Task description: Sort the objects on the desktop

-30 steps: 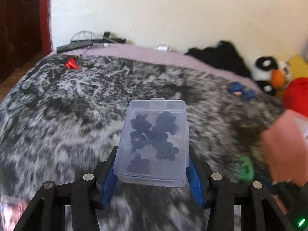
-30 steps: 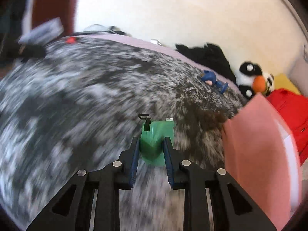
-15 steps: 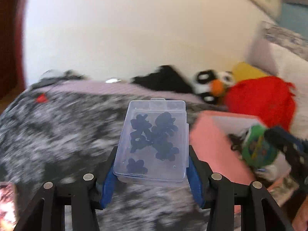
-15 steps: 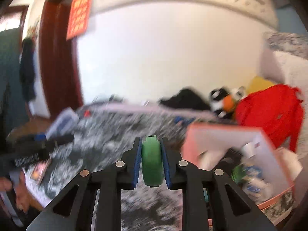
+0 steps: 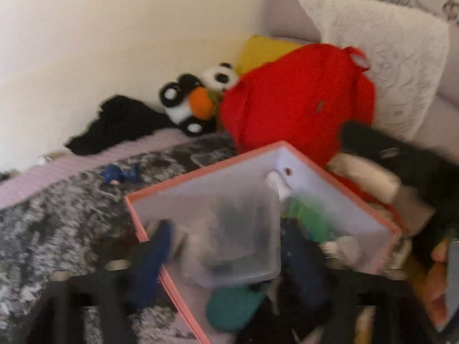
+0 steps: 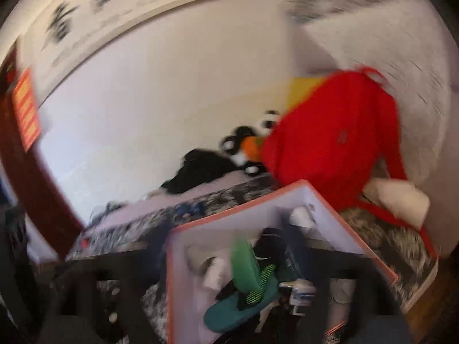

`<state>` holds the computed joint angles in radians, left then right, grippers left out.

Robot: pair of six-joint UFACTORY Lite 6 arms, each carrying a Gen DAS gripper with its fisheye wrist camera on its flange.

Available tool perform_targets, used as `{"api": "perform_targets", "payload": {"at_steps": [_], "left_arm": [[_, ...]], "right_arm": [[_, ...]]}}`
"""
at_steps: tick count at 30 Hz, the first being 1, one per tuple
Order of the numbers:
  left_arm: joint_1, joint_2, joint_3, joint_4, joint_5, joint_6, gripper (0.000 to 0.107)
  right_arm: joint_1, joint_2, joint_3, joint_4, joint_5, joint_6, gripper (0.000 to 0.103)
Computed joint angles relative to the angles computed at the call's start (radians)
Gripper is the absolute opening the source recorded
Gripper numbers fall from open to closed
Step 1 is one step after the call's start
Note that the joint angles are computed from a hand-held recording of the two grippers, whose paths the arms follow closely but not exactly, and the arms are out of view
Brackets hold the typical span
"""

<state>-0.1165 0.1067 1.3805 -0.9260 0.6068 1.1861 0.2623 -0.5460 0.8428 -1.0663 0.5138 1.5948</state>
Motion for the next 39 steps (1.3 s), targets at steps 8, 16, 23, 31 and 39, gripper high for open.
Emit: {"api": "perform_targets", "payload": {"at_steps": [8, 16, 23, 31, 39], "left_arm": [[0.039, -0.137, -0.191, -0.284, -0.259, 0.299, 0.101], [0.273, -0.204, -0.268, -0.475, -0.181, 0.533, 0.101], [0.544, -0.116, -0.200, -0.498, -0.028, 0.591, 0.102], [0.763, 0.101, -0.062, -0.459, 0.069, 0.650, 0.102], [0.822, 0.412, 0.159, -0.266, 0.037, 0.526, 0.102]], "right_arm": [[-0.075, -0.027, -0.050, -0.051, -0.064, 0.053, 0.095], [0.246, 0.134, 0.057, -0.277, 0.175, 0.282, 0.096], [0.520, 0.441, 0.292, -0.326, 0.367, 0.336, 0.101], [0.690, 0.854, 0.636, -0.271, 0.459, 0.330, 0.102], [0.767, 1.283, 1.067, -0.148, 0.508, 0.169, 0.103]]}}
